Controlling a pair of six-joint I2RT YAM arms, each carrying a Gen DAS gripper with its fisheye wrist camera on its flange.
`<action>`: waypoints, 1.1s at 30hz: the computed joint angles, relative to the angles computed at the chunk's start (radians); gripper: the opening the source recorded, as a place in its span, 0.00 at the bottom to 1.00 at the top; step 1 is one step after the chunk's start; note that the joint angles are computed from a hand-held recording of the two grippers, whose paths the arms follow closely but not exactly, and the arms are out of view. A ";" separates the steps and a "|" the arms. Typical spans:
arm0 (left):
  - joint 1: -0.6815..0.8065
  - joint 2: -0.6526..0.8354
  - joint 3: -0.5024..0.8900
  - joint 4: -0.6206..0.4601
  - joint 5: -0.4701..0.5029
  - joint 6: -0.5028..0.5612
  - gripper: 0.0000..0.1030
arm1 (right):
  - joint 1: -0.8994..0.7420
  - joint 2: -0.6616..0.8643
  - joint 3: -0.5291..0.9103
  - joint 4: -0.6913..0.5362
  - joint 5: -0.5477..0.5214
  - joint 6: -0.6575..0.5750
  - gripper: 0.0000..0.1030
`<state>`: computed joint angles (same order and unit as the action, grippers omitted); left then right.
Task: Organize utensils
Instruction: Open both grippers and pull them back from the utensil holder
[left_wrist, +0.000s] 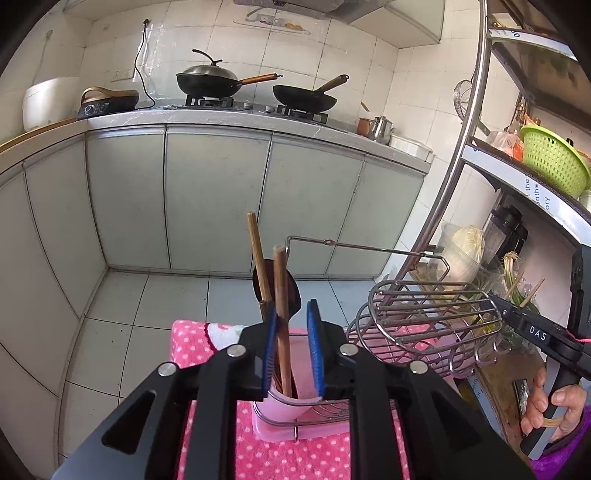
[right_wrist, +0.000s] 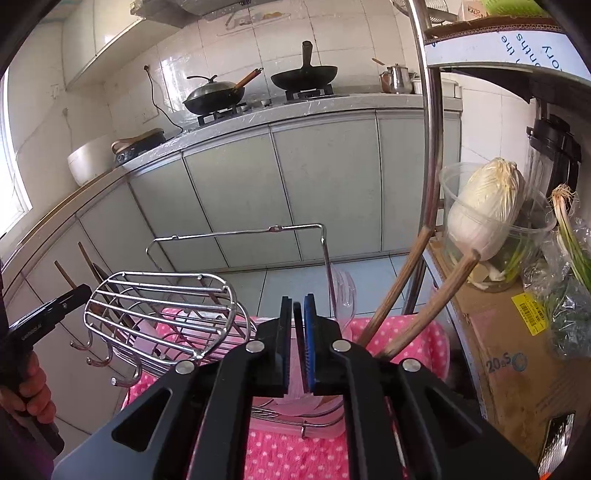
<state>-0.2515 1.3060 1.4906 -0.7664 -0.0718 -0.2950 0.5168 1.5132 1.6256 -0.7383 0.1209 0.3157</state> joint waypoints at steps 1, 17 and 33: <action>0.003 -0.010 -0.003 0.007 0.003 -0.001 0.23 | 0.003 -0.003 0.005 0.000 0.005 -0.004 0.21; -0.108 -0.112 0.068 -0.044 -0.111 -0.005 0.48 | 0.148 -0.178 -0.085 0.073 0.157 0.008 0.50; -0.452 -0.277 -0.099 -0.181 -0.458 -0.235 0.69 | 0.445 -0.331 -0.340 0.056 0.322 0.148 0.64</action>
<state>-0.7037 1.0288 1.3913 -0.9473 -0.5297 -0.5299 0.9618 1.1818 1.2856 -0.6819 0.4428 0.4642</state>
